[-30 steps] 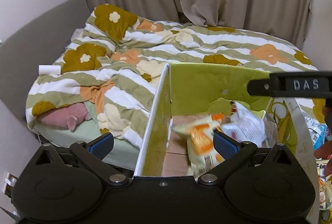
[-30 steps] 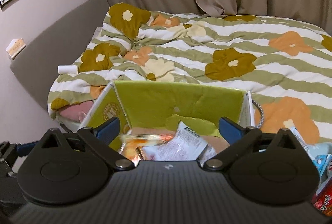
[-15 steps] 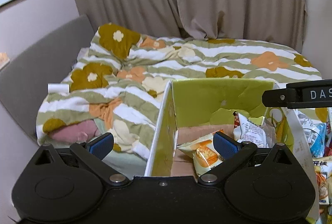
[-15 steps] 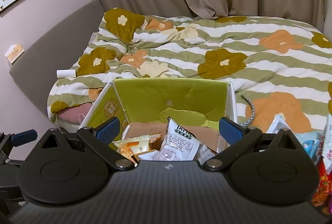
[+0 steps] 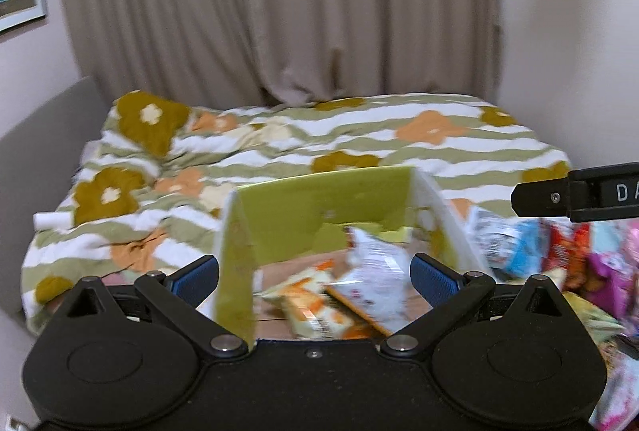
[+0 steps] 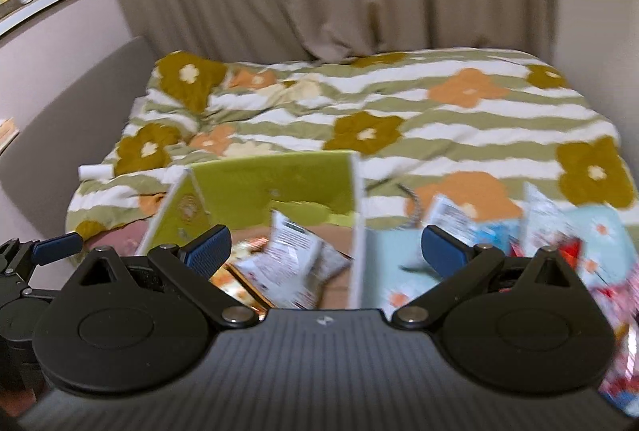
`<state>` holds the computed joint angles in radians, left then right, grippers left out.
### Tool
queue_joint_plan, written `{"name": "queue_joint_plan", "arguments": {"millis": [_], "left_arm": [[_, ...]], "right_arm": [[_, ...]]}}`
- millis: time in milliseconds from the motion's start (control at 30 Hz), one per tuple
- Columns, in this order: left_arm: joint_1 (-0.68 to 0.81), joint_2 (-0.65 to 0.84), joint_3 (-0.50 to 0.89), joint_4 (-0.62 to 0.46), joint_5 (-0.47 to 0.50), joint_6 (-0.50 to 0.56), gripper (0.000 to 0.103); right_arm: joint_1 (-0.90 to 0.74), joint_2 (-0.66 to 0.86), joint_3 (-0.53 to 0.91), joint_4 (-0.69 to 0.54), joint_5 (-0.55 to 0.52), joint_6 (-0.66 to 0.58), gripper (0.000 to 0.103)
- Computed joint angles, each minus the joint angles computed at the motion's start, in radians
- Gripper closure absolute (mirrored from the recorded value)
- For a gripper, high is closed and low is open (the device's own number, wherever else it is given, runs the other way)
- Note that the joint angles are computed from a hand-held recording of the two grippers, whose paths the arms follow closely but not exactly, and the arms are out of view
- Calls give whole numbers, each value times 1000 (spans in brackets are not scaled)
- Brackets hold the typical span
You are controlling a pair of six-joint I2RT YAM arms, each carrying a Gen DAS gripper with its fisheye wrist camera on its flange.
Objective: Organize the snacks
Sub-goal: 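Open both grippers over the box and move back toward the snack pile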
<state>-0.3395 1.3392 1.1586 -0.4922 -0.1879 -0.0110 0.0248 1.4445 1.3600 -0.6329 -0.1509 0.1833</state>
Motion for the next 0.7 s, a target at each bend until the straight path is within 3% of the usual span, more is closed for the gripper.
{"name": "queue_joint_plan", "arguments": {"millis": [167,333,467,700], "left_arm": [[-107,-25,-13,-17,31,-42,0],[-271,-6,-4,-40,-35,-124,0],[-425,49,35,-87,-114,-250,0],[-684,226,158,-179,-244,-499,0]], "right_arm": [[-136,-122,-80,-52,-26,-26,0],[-340,-221,-157,-77,-109,-126,0],[-552,-240,-183,-110,-221,-268,0],[-881,-122,-138,-218,-405,-569,0]]}}
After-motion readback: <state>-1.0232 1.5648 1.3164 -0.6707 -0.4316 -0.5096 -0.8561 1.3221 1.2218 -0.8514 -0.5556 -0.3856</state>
